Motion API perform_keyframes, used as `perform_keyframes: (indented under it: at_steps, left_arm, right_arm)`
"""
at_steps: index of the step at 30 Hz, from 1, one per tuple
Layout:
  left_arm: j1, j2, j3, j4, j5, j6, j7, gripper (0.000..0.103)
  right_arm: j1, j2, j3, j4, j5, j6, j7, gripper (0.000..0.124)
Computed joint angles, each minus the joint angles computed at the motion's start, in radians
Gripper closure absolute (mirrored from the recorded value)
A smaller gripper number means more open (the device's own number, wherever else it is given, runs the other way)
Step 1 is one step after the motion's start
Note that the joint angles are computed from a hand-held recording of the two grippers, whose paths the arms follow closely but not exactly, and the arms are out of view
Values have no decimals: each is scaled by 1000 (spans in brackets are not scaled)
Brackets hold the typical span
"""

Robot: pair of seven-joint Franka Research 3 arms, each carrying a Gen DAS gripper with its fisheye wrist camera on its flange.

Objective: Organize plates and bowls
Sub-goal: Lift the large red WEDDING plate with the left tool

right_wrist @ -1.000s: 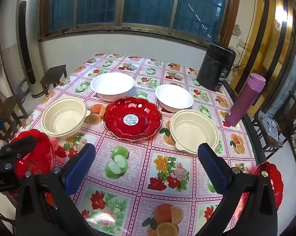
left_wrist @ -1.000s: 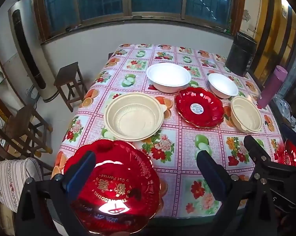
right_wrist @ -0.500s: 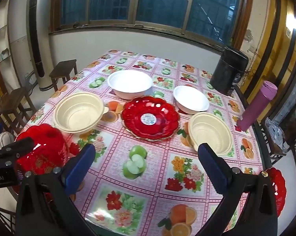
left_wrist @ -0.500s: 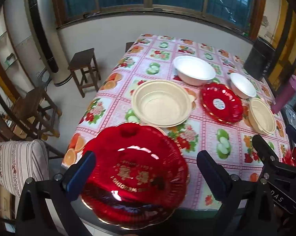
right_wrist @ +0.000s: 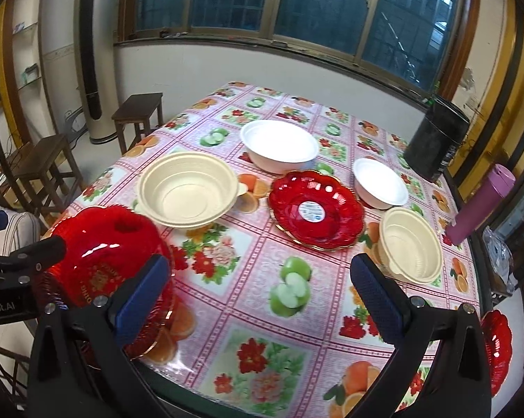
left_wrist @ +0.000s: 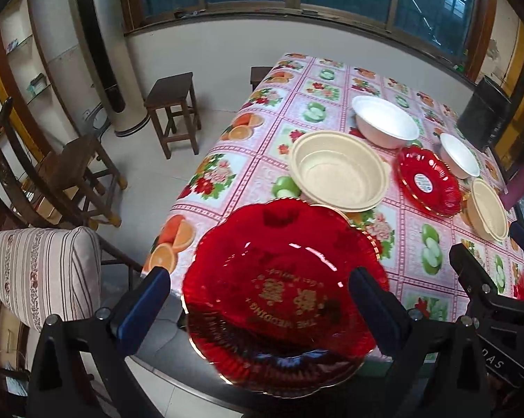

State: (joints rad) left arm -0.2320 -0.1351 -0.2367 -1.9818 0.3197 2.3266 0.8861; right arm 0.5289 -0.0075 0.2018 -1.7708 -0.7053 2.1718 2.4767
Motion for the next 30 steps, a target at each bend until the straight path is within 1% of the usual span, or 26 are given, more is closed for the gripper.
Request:
perform_keyframes:
  at_steps: [11, 17, 22, 26, 30]
  left_arm:
    - [21, -33, 17, -58, -20, -20, 9, 0]
    - [26, -27, 15, -52, -14, -24, 2, 0]
    - [26, -14, 16, -45, -8, -35, 22, 0]
    - [37, -22, 19, -68, 22, -58, 20, 0]
    - [48, -26, 25, -90, 26, -93, 4, 0]
  right_arm:
    - [40, 63, -10, 53, 13, -9, -45, 21]
    - [54, 81, -22, 66, 21, 0, -61, 21]
    - [54, 90, -32, 70, 43, 6, -85, 21]
    - [51, 92, -38, 60, 60, 8, -103, 21]
    - [45, 93, -42, 32, 97, 4, -120, 21]
